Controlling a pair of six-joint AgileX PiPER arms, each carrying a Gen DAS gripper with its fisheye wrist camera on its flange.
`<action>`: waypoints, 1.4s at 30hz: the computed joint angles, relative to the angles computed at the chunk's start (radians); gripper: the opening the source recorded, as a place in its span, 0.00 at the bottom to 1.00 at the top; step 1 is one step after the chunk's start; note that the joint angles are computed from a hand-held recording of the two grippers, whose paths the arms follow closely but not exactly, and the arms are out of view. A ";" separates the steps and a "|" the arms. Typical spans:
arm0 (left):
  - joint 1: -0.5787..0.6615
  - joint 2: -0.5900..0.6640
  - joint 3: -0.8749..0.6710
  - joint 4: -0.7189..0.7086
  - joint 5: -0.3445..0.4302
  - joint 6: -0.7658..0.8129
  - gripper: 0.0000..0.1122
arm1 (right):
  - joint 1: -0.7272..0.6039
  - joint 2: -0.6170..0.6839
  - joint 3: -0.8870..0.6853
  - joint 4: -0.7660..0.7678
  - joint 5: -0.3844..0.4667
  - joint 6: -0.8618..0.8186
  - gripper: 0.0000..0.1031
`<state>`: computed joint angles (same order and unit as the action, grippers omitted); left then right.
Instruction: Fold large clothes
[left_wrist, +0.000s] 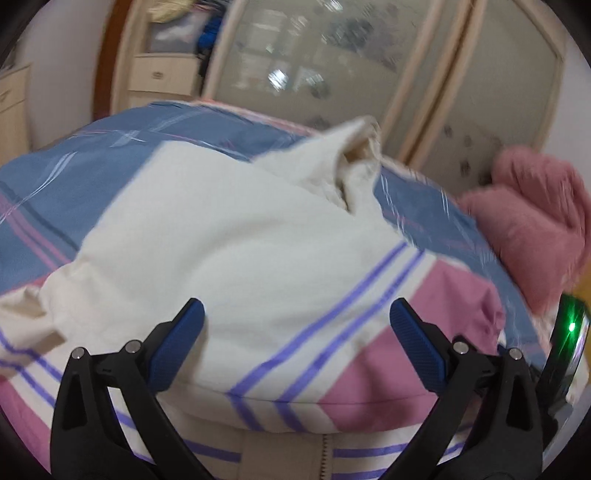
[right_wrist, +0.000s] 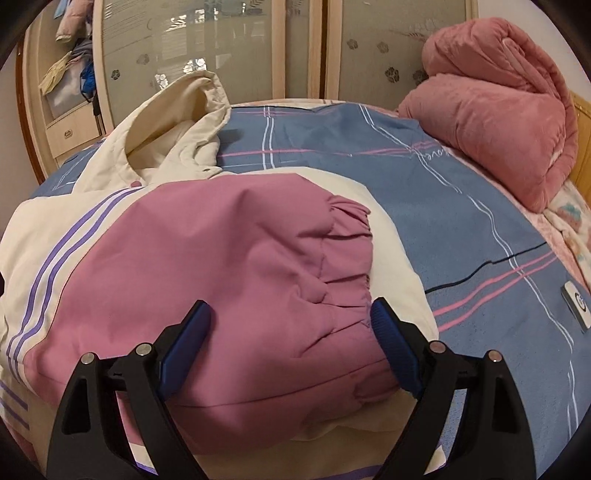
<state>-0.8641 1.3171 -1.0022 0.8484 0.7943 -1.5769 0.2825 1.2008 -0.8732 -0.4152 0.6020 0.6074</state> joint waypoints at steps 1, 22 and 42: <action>0.020 0.021 -0.011 -0.035 -0.037 0.057 0.90 | -0.005 -0.003 0.000 0.006 -0.001 -0.009 0.86; 0.136 0.204 -0.090 -0.132 0.002 0.300 0.90 | 0.023 0.009 0.003 -0.028 0.004 0.021 0.95; 0.087 0.147 0.017 -0.009 -0.064 0.140 0.90 | 0.094 0.007 0.045 -0.226 0.001 0.249 0.98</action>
